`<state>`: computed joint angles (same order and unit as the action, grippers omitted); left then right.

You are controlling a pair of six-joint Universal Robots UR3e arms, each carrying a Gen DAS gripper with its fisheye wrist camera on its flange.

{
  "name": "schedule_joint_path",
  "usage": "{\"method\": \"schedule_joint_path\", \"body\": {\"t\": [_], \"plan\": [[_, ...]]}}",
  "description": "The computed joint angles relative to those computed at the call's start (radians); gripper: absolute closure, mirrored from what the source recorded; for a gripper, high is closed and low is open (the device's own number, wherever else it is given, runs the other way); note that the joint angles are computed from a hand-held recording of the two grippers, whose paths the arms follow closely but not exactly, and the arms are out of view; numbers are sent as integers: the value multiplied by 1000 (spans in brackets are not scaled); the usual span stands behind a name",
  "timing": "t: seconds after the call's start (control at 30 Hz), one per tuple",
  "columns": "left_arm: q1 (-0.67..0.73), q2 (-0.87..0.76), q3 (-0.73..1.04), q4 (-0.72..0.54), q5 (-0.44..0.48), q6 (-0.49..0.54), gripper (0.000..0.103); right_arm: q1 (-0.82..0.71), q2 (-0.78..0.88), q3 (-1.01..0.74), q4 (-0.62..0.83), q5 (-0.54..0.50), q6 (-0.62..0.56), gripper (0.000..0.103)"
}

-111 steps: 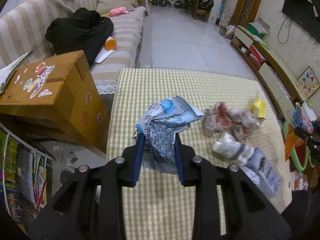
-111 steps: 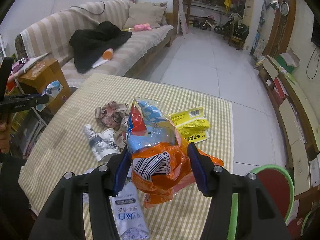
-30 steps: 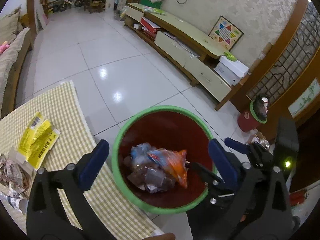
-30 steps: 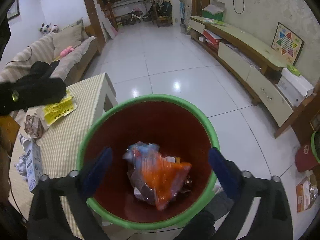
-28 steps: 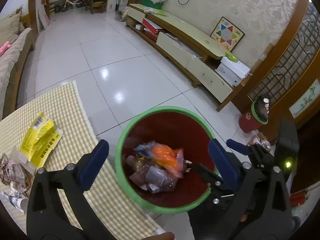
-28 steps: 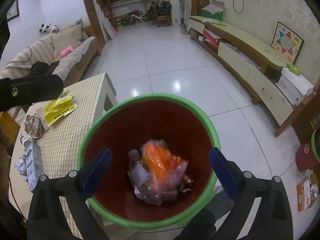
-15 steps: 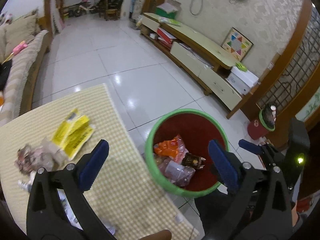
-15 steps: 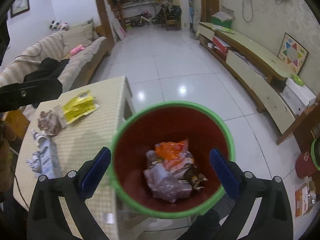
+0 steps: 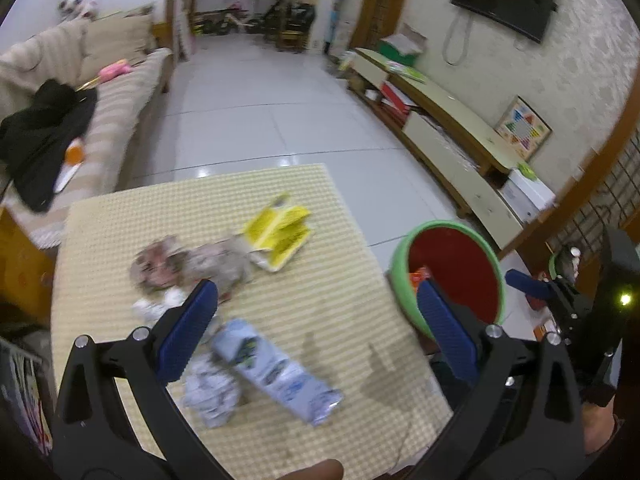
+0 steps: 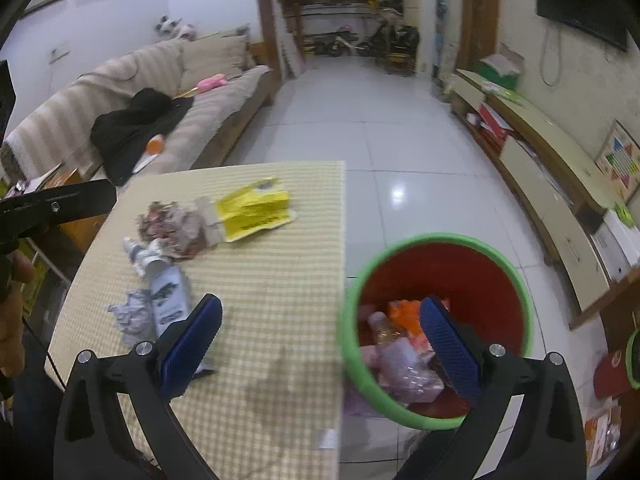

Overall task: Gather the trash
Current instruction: 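Grasp the white toothpaste box with the right tool while the left tool grasps the paper cup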

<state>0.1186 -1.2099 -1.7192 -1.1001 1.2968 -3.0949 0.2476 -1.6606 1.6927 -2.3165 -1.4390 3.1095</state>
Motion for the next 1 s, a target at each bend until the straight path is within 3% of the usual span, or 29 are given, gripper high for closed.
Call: {"method": "schedule_joint_path", "body": {"t": [0.27,0.4,0.6,0.77,1.0], "plan": [[379,240,-106,-233,-154,239,5,182,162,-157,-1,-71,62,7],[641,350,-132,-417,-248,442,5,251,234,-219,3,-91,83,7],[869,398,-154,-590,-280,645,5,330,315,-277,17,-110,94,7],[889,368,-194,-596,-275,668,5,371,385,-319,32,-118,98,7],[709,230,-287,-342,-219,450,5,386,464,-342,33,-100,85,7]]}}
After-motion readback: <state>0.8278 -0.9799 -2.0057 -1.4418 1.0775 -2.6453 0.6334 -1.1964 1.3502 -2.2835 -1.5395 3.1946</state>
